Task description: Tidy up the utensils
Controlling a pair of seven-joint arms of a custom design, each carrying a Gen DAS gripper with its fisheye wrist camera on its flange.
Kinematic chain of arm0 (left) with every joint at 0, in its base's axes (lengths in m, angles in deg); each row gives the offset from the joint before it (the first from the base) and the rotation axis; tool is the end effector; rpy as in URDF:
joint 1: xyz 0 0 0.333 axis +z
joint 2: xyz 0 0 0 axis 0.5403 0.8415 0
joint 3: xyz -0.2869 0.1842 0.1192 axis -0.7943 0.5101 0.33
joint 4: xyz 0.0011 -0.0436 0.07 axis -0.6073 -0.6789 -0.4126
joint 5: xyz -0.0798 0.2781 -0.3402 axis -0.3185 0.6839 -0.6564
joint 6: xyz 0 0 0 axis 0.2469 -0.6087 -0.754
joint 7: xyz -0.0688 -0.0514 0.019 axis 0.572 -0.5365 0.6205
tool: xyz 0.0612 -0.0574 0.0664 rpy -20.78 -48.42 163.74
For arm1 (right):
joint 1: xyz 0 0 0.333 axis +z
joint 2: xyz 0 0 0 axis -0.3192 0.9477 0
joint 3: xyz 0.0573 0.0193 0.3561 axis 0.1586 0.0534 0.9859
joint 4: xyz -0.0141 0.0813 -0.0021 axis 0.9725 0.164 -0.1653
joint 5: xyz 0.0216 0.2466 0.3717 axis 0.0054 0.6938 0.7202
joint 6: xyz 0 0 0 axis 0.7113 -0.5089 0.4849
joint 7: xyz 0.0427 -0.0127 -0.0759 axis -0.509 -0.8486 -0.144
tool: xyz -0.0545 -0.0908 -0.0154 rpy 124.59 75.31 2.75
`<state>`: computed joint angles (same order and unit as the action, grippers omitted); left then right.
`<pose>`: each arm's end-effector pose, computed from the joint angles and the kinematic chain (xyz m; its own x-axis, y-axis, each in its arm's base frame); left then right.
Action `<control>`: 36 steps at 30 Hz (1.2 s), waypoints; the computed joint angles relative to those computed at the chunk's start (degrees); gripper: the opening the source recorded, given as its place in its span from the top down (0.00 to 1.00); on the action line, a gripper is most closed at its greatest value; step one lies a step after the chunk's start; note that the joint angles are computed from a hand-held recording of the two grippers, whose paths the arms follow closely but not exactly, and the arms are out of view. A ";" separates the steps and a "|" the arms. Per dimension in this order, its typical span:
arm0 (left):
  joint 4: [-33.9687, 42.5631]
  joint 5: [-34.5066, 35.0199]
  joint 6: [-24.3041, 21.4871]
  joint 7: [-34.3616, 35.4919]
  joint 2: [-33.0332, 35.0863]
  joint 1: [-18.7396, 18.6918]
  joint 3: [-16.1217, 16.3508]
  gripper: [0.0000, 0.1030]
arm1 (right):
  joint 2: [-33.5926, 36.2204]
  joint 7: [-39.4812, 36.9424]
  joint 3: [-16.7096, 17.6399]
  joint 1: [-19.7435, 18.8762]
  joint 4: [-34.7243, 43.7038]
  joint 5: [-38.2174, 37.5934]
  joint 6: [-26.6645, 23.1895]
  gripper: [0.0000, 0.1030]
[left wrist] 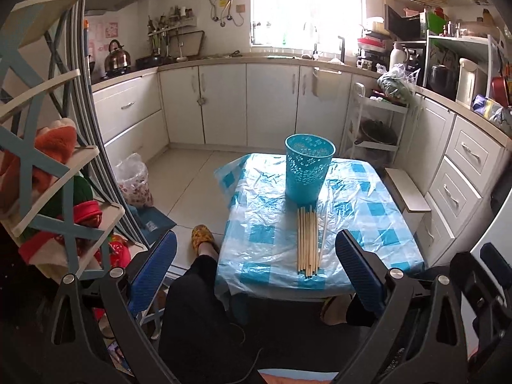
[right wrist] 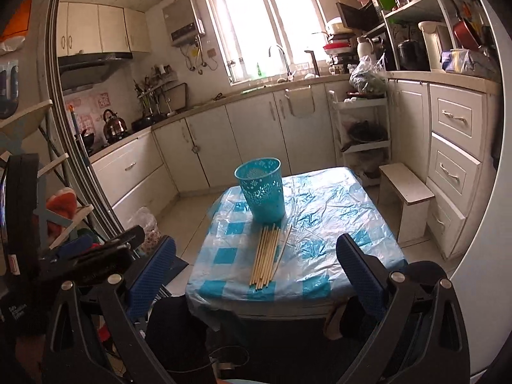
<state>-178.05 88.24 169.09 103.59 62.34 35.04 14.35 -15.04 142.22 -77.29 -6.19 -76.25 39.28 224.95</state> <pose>0.6021 -0.1223 0.6806 0.1800 -0.9837 0.0027 -0.5554 -0.1039 -0.8251 0.5840 0.2007 0.6429 0.1571 -0.9559 -0.2482 -0.4412 0.1570 -0.8836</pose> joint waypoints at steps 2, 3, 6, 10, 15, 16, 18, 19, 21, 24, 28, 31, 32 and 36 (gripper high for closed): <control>-0.55 0.81 0.54 -0.29 -0.84 0.04 -0.21 0.07 | -0.58 5.27 2.40 -3.08 -0.34 -5.75 1.31 0.07; -0.71 1.05 0.83 -0.45 -1.14 0.14 -0.34 0.07 | -0.83 8.72 4.16 -5.09 -0.47 -9.39 1.70 0.07; -1.41 1.34 1.63 -1.19 -2.22 0.52 -0.70 0.07 | -1.63 12.40 5.27 -6.55 -0.77 -13.65 2.20 0.07; -1.53 1.61 2.10 -1.90 -2.94 1.38 -1.40 0.07 | -2.84 19.68 8.71 -11.18 -0.82 -21.13 3.16 0.07; -2.34 1.40 2.97 -2.11 -3.99 2.07 -1.88 0.07 | -3.81 22.18 9.26 -12.15 -1.03 -24.27 3.81 0.07; -2.38 1.63 2.98 -2.43 -4.18 2.31 -2.15 0.07 | -3.98 22.45 9.50 -12.45 -1.06 -24.62 3.88 0.07; -2.82 1.64 3.53 -2.77 -4.67 2.70 -2.33 0.07 | -4.40 25.32 11.91 -15.26 -0.94 -27.32 4.31 0.07; -2.95 1.68 3.70 -3.03 -4.82 2.93 -2.50 0.07 | -4.50 25.69 12.09 -15.57 -0.89 -27.69 4.44 0.07; -3.34 1.67 4.11 -3.38 -5.24 3.29 -2.75 0.07 | -4.73 26.04 12.10 -15.85 -1.01 -28.05 4.73 0.07; -3.76 1.62 4.45 -3.58 -5.68 3.81 -3.16 0.07 | -5.01 27.16 13.63 -17.70 -1.19 -28.89 5.41 0.07; -3.96 1.58 4.57 -3.65 -5.88 4.31 -3.63 0.07 | -5.57 29.10 17.02 -21.71 -1.42 -30.25 6.33 0.07; -4.07 1.50 4.70 -3.71 -6.03 4.55 -3.80 0.07 | -6.00 30.31 20.53 -25.85 -1.47 -30.76 7.39 0.07; -3.96 1.50 4.62 -3.65 -5.93 4.58 -3.90 0.07 | -6.07 29.76 20.89 -26.17 -1.62 -30.09 7.46 0.07; -3.92 1.61 4.55 -3.78 -5.93 4.71 -4.04 0.07 | -6.02 26.33 19.13 -23.79 -2.16 -26.68 7.09 0.07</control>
